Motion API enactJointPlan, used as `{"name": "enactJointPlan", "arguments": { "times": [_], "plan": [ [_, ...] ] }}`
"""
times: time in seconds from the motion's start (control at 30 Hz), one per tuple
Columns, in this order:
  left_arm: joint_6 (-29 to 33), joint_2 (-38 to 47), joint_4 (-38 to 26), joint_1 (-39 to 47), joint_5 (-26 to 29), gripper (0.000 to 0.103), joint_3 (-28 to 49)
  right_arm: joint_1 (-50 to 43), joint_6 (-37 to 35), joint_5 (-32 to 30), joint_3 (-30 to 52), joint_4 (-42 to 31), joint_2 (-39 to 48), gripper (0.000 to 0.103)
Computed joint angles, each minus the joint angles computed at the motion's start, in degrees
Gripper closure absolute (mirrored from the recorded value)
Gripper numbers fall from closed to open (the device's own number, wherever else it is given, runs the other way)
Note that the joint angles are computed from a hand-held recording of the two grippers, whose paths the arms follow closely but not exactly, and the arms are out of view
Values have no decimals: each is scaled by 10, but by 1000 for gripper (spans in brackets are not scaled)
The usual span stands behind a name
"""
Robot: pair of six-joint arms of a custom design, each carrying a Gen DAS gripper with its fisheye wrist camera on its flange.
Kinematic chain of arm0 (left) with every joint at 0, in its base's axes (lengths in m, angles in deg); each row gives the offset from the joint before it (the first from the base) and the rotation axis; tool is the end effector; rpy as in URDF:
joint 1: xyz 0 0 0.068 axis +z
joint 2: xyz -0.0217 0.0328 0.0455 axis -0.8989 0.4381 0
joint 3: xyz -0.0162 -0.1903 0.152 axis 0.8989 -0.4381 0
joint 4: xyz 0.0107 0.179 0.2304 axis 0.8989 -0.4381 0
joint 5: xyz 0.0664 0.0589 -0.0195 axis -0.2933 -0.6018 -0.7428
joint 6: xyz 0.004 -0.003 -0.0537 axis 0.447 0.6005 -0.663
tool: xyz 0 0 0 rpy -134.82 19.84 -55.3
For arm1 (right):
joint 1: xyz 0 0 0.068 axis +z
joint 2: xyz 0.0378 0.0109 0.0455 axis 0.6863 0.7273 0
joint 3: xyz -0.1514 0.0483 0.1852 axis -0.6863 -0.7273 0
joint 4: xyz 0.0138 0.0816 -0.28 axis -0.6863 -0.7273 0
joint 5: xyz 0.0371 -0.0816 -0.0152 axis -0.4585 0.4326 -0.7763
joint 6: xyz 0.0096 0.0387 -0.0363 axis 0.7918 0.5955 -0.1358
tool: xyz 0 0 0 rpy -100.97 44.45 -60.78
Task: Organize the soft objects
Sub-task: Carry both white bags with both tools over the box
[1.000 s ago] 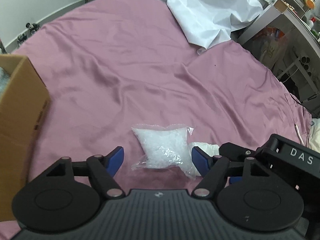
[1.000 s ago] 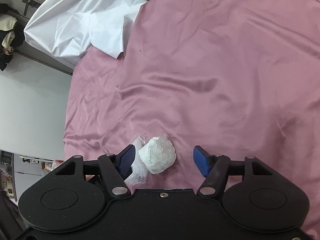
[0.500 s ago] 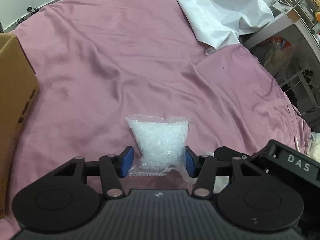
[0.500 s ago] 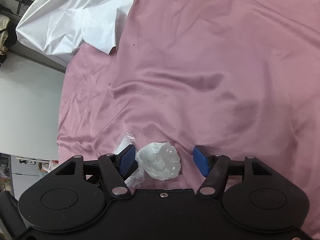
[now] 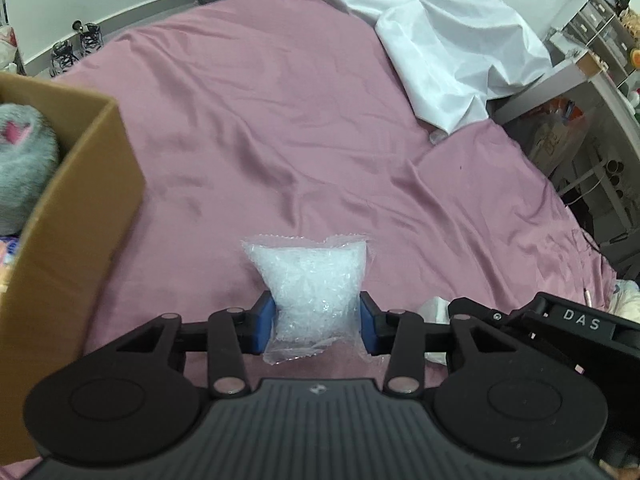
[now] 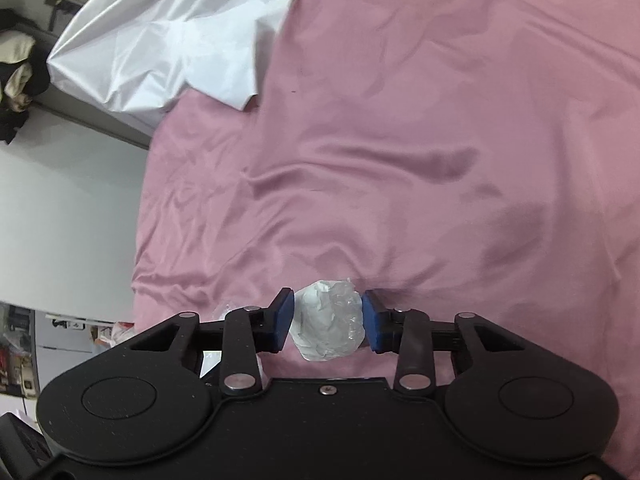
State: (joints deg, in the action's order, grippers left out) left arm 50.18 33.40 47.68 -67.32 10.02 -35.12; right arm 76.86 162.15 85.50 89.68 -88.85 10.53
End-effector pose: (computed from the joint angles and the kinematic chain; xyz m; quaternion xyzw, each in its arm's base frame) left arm 0.2780 -0.0270 0.1727 0.0163 0.9607 -0.1698 0.2190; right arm 0.2122 0.1347 0.1417 0.3813 0.8527 0.2555 0.2496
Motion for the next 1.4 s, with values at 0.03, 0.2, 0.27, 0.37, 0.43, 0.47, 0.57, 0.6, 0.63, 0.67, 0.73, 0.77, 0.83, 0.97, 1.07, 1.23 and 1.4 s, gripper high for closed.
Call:
{"name": "enactJointPlan", "arguments": {
  "times": [0.03, 0.2, 0.27, 0.37, 0.43, 0.47, 0.57, 0.6, 0.63, 0.67, 0.73, 0.77, 0.83, 0.97, 1.07, 1.23, 1.4],
  "plan": [
    [6, -10, -6, 7, 4, 61, 0, 2, -3, 2, 3, -1, 0, 69],
    [43, -57, -44, 51, 21, 61, 4, 22, -16, 16, 18, -4, -7, 71],
    [57, -72, -58, 68, 25, 61, 8, 35, -23, 28, 24, -4, -11, 71],
    [75, -91, -78, 95, 35, 61, 15, 55, -30, 42, 36, -7, -12, 71],
    [87, -99, -93, 117, 43, 61, 23, 69, -37, 52, 44, -8, -11, 71],
    [94, -102, -102, 129, 48, 61, 29, 75, -40, 56, 50, -9, -8, 71],
    [120, -110, -123, 171, 66, 61, 47, 91, -46, 65, 67, 0, 6, 71],
    [130, -110, -131, 186, 73, 61, 56, 96, -49, 69, 75, 1, 11, 71],
    [139, -110, -138, 200, 78, 61, 64, 103, -50, 74, 79, 3, 13, 71],
    [148, -109, -145, 215, 83, 61, 71, 108, -51, 80, 84, 5, 13, 71],
    [166, -106, -159, 244, 93, 61, 86, 123, -55, 98, 96, 10, 18, 71],
    [176, -103, -165, 260, 98, 61, 95, 132, -57, 107, 102, 10, 22, 71],
    [190, -95, -175, 285, 107, 61, 107, 147, -59, 122, 118, 7, 34, 71],
    [223, -75, -199, 334, 124, 61, 131, 173, -62, 147, 145, -2, 54, 71],
    [250, -59, -216, 367, 141, 61, 145, 190, -65, 170, 167, -11, 70, 71],
    [295, -20, -243, 412, 156, 61, 172, 214, -68, 196, 202, -25, 98, 71],
    [330, 25, -264, 448, 161, 61, 204, 237, -87, 212, 248, -33, 138, 71]
  ]
}}
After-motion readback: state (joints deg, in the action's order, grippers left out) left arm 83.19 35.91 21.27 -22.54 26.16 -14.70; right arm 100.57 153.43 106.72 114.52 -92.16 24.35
